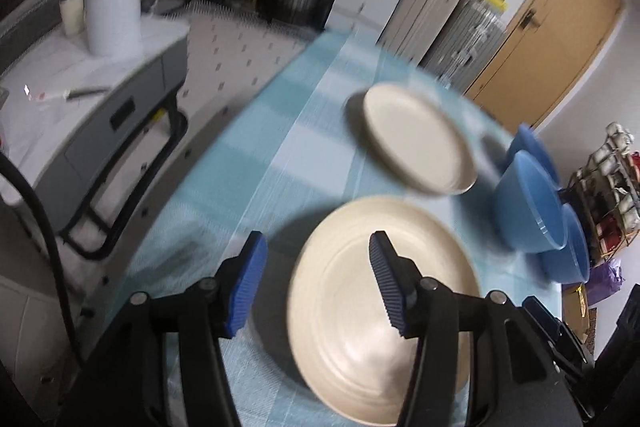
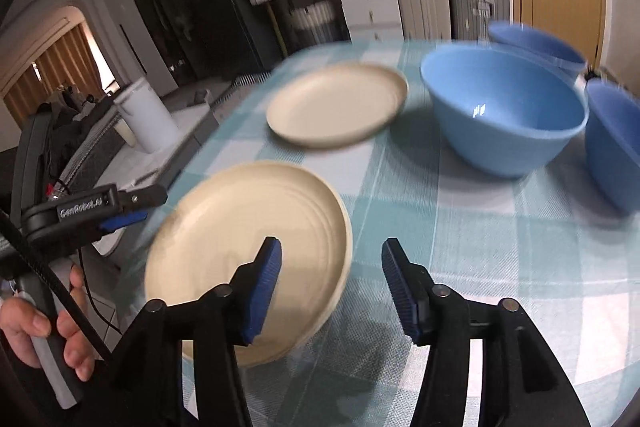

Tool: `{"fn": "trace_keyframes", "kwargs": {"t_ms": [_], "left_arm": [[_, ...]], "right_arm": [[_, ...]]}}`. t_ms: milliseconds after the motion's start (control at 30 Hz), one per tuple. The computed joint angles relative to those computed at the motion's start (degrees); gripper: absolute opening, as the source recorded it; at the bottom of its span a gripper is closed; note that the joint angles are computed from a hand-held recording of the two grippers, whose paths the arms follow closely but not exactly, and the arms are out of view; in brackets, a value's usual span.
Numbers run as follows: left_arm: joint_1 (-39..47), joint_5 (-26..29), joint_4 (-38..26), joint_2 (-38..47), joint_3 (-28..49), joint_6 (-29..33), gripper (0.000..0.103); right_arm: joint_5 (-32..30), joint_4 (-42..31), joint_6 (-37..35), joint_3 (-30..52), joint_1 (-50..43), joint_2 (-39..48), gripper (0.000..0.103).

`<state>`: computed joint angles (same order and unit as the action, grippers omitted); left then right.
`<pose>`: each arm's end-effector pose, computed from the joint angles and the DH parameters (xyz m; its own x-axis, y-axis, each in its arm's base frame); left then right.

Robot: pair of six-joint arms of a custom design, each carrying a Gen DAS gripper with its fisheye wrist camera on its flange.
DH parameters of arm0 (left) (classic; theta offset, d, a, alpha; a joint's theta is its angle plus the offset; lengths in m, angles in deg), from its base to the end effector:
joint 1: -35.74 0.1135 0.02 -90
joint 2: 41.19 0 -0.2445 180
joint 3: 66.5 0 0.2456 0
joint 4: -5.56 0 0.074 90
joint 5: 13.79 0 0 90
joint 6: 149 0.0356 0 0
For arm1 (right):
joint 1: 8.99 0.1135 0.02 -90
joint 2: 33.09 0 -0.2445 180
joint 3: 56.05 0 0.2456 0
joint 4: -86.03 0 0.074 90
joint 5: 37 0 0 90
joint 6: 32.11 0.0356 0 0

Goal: Organize plates and bowls

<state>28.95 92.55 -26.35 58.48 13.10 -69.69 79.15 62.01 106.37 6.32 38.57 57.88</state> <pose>0.3547 -0.0523 0.1850 -0.8217 -0.0814 -0.5641 0.1355 0.9335 -0.3320 0.2168 0.2138 0.1562 -0.7163 0.2126 -0.6646 0.0821 0.9715 0.2224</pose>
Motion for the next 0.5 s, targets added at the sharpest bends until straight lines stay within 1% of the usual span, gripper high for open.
{"fn": "trace_keyframes", "kwargs": {"t_ms": [67, 167, 233, 300, 333, 367, 433, 467, 500], "left_arm": [[-0.61, -0.40, 3.47, -2.68, -2.64, 0.51, 0.055], [-2.38, -1.29, 6.76, -5.56, -5.43, 2.34, 0.055], [-3.65, -2.28, 8.42, -7.33, -7.03, 3.41, 0.056], [-5.44, -4.12, 11.67, -10.07, -9.86, 4.52, 0.057], [-6.72, -5.61, 13.61, -11.50, -11.41, 5.77, 0.064], [-7.69, -6.53, 14.81, -12.48, -12.39, 6.79, 0.076], [-9.24, -8.88, 17.44, -14.50, -14.40, 7.66, 0.089], [-10.18, -10.86, 20.23, -16.02, -16.30, 7.73, 0.093], [-10.64, -11.66, 22.22, -16.92, -17.55, 7.85, 0.096]], "right_arm": [[3.94, 0.42, -0.87, -0.89, 2.15, -2.26, 0.059], [11.31, 0.50, -1.85, -2.10, 5.94, -5.75, 0.075], [14.65, 0.80, -2.55, -2.53, 7.24, -7.09, 0.082], [17.59, 0.86, -2.82, -3.03, 8.38, -8.49, 0.083], [18.73, 0.88, -2.90, -3.27, 8.69, -9.09, 0.084], [19.33, 0.66, -2.81, -3.31, 8.80, -9.38, 0.084], [20.24, -0.81, -1.68, -3.08, 8.76, -9.95, 0.085], [20.40, -1.27, -1.08, -3.20, 8.72, -10.39, 0.085], [20.70, -1.78, -0.41, -3.47, 8.79, -11.12, 0.086]]}}
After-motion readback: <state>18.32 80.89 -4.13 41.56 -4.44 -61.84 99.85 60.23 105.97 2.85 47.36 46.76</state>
